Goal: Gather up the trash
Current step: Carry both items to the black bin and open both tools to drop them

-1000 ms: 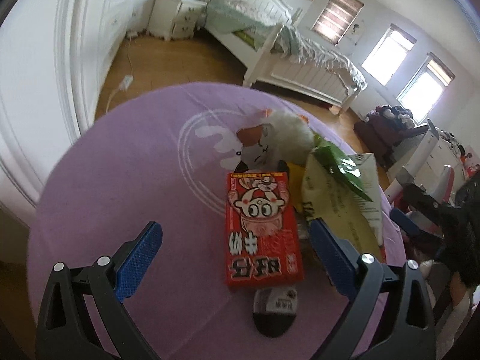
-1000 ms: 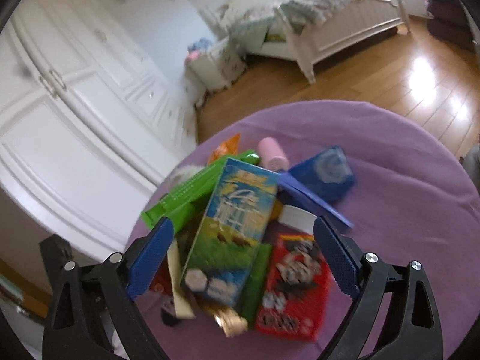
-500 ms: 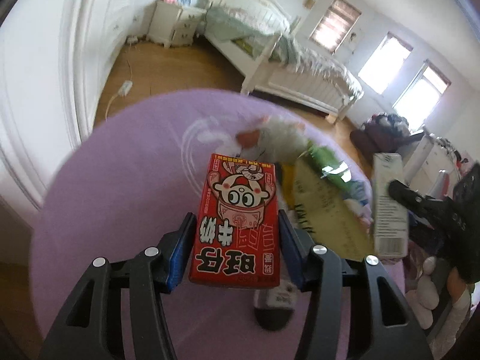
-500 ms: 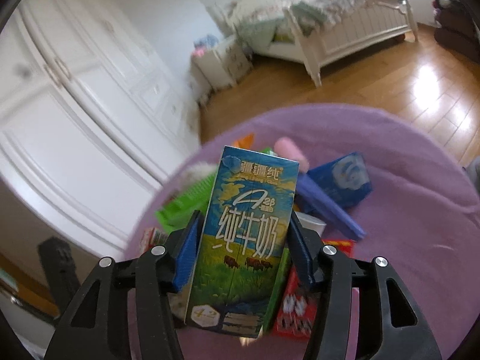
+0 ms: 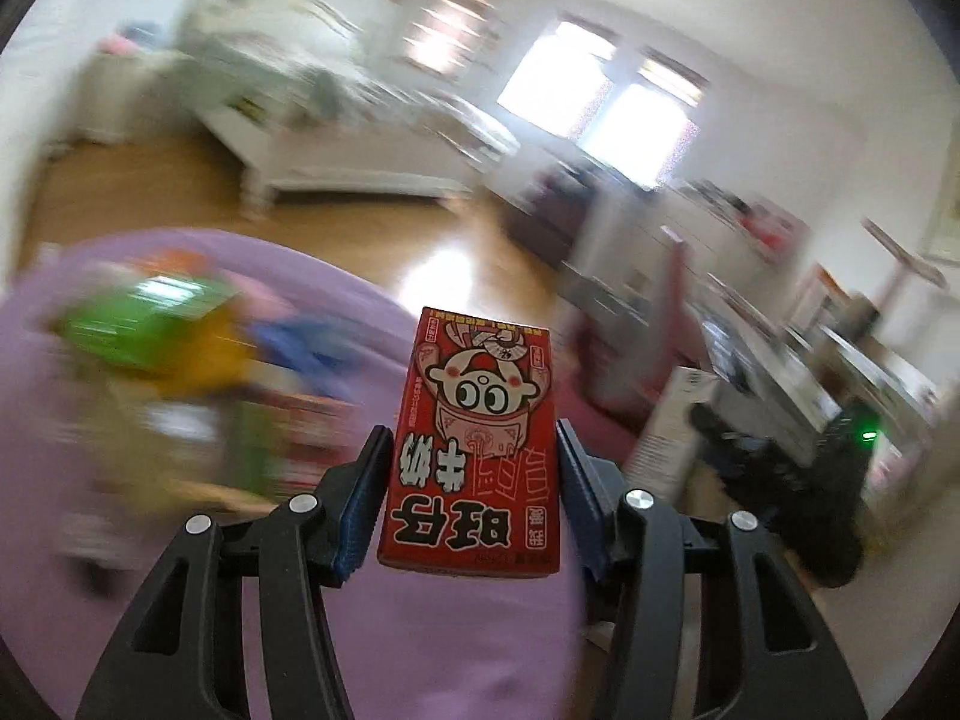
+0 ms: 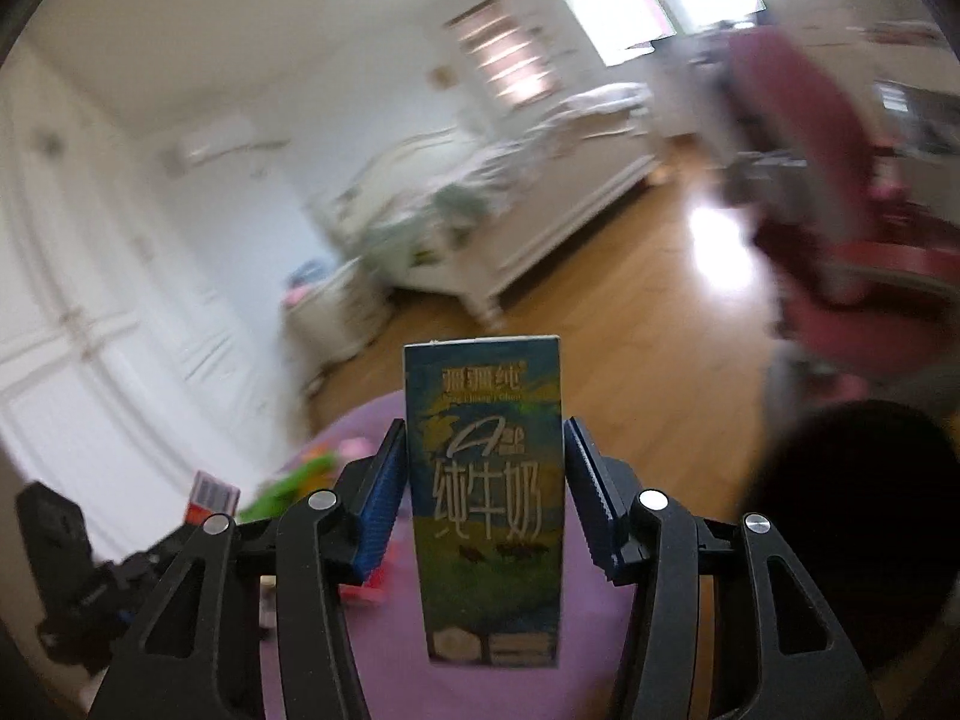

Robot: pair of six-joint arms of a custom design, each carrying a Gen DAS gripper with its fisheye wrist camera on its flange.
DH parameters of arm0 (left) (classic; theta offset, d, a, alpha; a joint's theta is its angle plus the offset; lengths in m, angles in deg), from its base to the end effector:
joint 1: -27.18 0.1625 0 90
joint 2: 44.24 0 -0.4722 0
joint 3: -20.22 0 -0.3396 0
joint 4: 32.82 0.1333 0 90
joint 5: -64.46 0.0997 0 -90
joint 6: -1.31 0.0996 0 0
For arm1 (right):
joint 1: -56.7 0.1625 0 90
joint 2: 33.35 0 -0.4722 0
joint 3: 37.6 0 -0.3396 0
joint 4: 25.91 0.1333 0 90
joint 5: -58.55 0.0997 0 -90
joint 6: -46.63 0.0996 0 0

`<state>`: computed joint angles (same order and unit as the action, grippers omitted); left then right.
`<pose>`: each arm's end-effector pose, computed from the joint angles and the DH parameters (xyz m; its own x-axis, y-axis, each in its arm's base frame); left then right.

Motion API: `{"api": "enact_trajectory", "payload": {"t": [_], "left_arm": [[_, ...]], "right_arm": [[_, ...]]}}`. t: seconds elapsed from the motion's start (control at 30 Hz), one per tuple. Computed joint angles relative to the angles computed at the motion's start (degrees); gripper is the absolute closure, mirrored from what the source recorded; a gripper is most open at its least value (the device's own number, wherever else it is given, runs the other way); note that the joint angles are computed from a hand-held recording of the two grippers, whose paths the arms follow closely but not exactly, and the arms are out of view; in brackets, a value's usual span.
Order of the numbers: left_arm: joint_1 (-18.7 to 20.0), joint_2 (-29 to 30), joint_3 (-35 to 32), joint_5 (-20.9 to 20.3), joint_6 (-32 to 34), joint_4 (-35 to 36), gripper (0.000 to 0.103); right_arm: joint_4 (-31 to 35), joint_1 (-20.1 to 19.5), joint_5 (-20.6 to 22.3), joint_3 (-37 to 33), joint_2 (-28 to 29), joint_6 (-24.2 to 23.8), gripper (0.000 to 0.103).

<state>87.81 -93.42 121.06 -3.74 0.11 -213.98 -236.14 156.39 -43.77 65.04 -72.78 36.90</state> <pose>-0.1729 -0.6544 0.2455 -0.9327 0.2354 -0.2732 0.3590 0.6775 -0.6419 0.2205 -0.6255 0.1899 -0.9634 -0.0789 0.2562 -0.2582 0.5309 -0.8072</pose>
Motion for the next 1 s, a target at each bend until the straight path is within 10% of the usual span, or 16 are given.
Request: {"api": "enact_trajectory", "payload": {"t": [0.17,0.43,0.57,0.67,1.0], "left_arm": [[-0.72,10.53,-10.18,-8.33,0.0,10.14,0.05],[-1.82,22.44,-24.33,-10.18,3.83,23.55,0.05],[-3.12,24.02,-25.19,-7.27,6.18,26.75,0.044],[-3.79,24.35,-24.84,-4.94,7.73,25.49,0.009],[-3.44,18.04,-18.17,-4.15,3.85,18.22,0.006]], "right_arm": [[-5.18,-7.06,-2.05,6.91,-3.54,1.64,0.052],[-7.45,-14.31,-2.82,8.67,-3.87,4.54,0.052],[-5.72,-15.51,-2.97,8.42,-3.79,5.58,0.051],[-4.43,-14.87,-4.59,6.89,-3.29,7.18,0.017],[-5.12,-12.32,-4.05,6.63,-2.54,5.24,0.014]]}}
